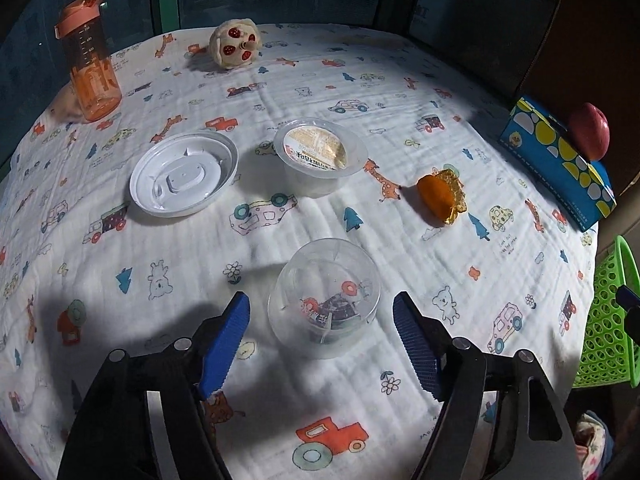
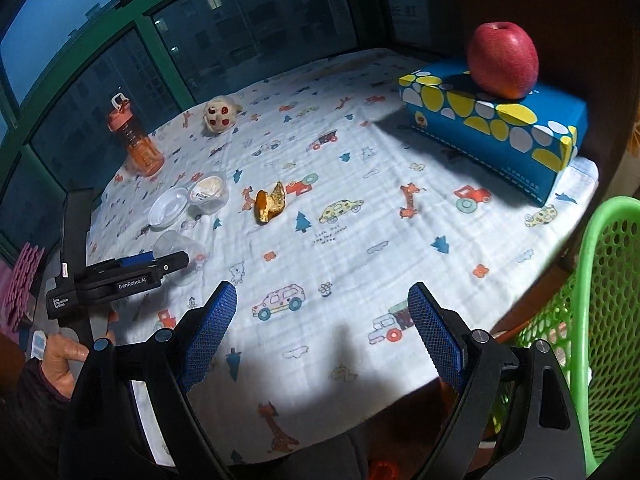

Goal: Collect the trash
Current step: 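Grasp the clear cylindrical container with the left tool while the right tool grasps the orange peel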

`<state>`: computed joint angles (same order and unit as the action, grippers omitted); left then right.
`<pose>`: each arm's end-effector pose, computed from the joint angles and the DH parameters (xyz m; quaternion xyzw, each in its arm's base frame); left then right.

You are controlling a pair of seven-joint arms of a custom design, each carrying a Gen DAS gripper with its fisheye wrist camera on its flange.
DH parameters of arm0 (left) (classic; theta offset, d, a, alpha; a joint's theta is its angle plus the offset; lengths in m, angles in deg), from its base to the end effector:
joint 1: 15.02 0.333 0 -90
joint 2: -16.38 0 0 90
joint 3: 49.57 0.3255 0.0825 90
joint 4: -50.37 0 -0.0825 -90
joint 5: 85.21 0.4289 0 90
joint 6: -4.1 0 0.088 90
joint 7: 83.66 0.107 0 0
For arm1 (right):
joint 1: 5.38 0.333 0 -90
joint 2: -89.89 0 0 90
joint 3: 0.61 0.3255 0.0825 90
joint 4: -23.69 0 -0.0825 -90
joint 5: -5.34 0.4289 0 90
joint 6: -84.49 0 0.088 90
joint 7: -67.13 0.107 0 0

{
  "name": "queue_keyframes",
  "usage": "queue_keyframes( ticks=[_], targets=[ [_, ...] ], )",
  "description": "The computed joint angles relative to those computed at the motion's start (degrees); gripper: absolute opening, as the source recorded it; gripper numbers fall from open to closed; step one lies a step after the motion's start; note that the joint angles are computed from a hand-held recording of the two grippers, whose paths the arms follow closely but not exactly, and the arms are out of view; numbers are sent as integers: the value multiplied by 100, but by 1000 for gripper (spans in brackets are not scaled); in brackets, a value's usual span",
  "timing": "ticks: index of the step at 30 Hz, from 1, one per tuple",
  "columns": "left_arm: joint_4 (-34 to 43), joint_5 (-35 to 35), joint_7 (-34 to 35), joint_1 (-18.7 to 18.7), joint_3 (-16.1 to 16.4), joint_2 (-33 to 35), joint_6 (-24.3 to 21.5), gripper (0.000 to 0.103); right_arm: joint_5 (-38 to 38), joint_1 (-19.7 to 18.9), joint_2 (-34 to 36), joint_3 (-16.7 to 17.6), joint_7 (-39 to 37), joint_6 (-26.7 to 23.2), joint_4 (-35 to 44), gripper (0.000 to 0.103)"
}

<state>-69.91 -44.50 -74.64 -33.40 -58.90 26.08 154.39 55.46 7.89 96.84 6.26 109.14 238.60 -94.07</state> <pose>0.5550 -0.3064 0.3552 -0.7958 0.5417 -0.2017 0.1805 0.6131 0.1965 0.4103 -0.7967 0.4835 -0.0498 0.3592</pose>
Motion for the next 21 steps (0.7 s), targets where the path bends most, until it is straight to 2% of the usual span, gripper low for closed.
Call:
queue_keyframes(
  ticks=[2,3,9,14,21],
  targets=[
    [-28,-6,10,18,9,13,106,56,-111,39,137,25,78,-16,144,87],
    [-59,-20,15,31,16,3,175,55,-161,52,206,44,117,-17,217,87],
    [-303,236,-214,61,33,-272,264,54,-522,105,697,215,371,-69,746,86],
    [-599,381,-466,218,-49,-635,349,54,-977,149,1230,371,656,-145,1304,82],
    [-925,390,-659,474,-201,-966,531,54,-1649,204,1990,516,1136,-311,2187,70]
  ],
)
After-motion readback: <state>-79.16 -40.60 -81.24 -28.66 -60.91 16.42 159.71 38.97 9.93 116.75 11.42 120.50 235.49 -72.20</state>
